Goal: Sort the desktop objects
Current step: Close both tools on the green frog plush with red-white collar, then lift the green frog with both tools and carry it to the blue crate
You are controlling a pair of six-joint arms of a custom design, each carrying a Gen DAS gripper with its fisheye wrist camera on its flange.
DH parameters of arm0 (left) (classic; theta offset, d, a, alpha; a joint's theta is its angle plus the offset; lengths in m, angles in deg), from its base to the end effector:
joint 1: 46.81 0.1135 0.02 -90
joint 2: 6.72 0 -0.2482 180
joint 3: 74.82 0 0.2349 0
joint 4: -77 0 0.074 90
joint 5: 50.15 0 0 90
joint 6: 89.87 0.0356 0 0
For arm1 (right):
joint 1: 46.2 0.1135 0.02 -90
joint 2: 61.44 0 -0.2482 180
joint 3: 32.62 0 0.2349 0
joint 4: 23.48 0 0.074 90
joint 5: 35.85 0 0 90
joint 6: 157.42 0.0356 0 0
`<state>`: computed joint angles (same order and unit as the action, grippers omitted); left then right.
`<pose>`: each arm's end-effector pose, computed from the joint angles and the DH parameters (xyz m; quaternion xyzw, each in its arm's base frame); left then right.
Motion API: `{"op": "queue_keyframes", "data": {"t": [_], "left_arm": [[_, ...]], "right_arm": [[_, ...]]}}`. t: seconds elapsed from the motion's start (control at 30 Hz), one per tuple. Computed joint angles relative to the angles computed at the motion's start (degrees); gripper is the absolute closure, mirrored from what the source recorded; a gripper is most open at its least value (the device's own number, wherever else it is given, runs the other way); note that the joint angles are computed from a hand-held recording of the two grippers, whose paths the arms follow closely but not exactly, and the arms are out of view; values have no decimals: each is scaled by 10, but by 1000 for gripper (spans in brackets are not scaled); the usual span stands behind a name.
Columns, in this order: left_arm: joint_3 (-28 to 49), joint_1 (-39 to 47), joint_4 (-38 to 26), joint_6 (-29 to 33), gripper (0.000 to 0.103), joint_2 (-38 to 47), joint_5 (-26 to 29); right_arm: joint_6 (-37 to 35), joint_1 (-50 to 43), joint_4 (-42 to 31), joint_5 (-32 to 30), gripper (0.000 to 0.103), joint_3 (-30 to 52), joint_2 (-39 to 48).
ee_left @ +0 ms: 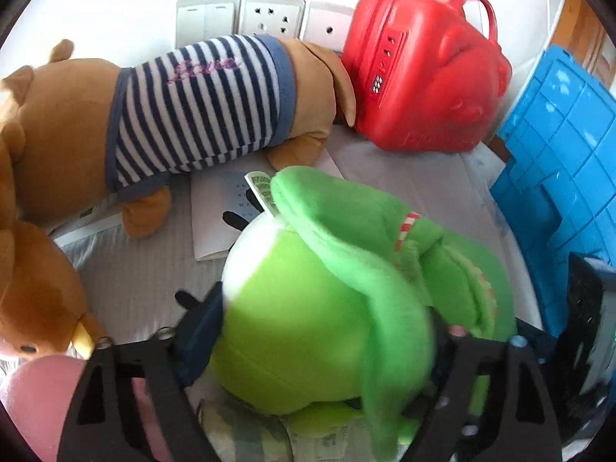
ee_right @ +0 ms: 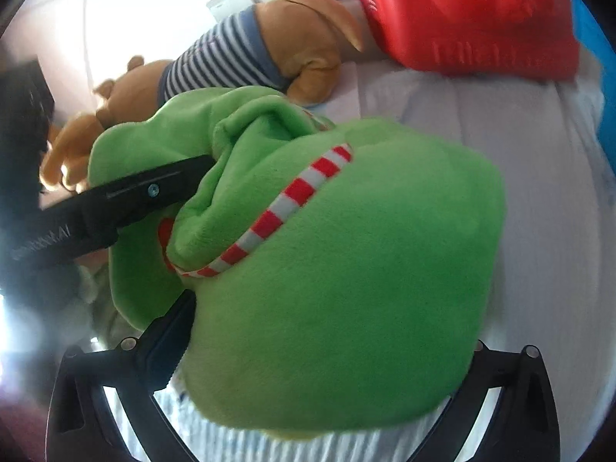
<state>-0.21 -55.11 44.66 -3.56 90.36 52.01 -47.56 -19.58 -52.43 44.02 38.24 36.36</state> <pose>0.3258 -0.0551 0.1811 0.0701 0.9458 -0.1318 0.2884 0.2871 0.1509 0.1627 -0.0820 0.9491 0.1928 0.2351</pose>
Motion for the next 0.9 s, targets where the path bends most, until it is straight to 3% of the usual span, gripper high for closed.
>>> {"op": "queue_keyframes", "data": {"t": [0.17,0.43,0.73,0.9], "left_arm": [[-64,-2,-18,20,37,-118,-17],[-82,-5,-156,11,42,-315,-4],[49,-41,-355,-1,42,-484,-41],[151,-135,-441,-38,42,-516,-118]], "right_arm": [[-25,46,-35,68,16,-20,-71],[-15,101,-138,149,21,-45,-243],[32,250,-328,297,21,78,-382],[87,365,-434,411,21,167,-398]]}}
